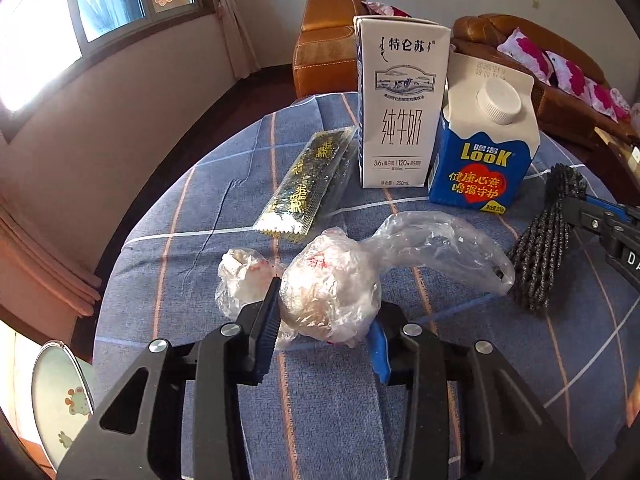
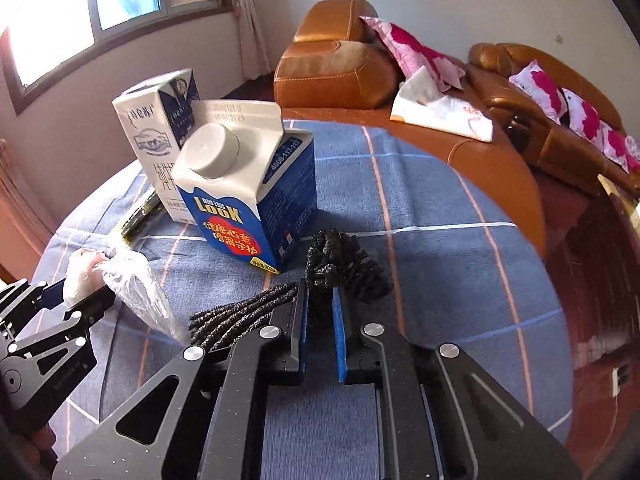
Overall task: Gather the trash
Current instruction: 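Grasp the clear plastic bag with the left tool while the right tool grasps the black mesh scrubber, then carry the clear plastic bag and black scrubber over the bin with both tools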
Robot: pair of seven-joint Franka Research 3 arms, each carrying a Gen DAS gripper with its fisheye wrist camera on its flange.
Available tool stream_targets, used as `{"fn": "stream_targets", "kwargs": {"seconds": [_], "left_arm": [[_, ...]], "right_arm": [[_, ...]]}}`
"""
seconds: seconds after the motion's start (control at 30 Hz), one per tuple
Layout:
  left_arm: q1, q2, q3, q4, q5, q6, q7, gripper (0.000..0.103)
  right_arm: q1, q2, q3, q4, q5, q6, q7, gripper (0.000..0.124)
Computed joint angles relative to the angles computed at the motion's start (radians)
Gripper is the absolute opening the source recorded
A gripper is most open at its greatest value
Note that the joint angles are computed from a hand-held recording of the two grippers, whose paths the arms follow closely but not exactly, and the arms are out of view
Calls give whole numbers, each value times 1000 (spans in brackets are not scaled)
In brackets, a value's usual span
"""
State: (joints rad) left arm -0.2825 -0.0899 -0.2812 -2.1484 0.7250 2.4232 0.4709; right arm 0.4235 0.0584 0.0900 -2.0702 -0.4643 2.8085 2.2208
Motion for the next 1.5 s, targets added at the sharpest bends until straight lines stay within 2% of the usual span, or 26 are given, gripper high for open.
{"fn": "stream_targets", "kwargs": {"seconds": [0.17, 0.27, 0.37, 0.5, 0.67, 0.8, 1.2, 1.5], "left_arm": [[-6, -71, -12, -45, -10, -16, -9, 38], [-6, -127, -20, -83, -27, -20, -11, 38], [-9, -193, -31, -129, -51, -30, -7, 38], [-7, -268, -44, -185, -77, -34, -6, 38], [-23, -374, -61, -268, -123, -65, -5, 38], [-34, -448, -66, -334, -157, -82, -5, 38], [-67, -626, -70, -449, -233, -113, 12, 38], [-94, -789, -74, -526, -268, -179, 21, 38]], "right_arm": [[-16, -77, 15, -56, -112, 0, 103, 11], [-37, -131, 42, -99, -134, 0, 116, 11], [-66, -199, 85, -155, -181, 8, 134, 11], [-88, -283, 134, -230, -147, 22, 92, 11], [-140, -352, 226, -289, -165, 20, 108, 11], [-156, -380, 273, -316, -158, 5, 113, 11], [-142, -451, 342, -359, -102, -10, 103, 11], [-141, -460, 412, -345, -102, 4, 94, 11]]}}
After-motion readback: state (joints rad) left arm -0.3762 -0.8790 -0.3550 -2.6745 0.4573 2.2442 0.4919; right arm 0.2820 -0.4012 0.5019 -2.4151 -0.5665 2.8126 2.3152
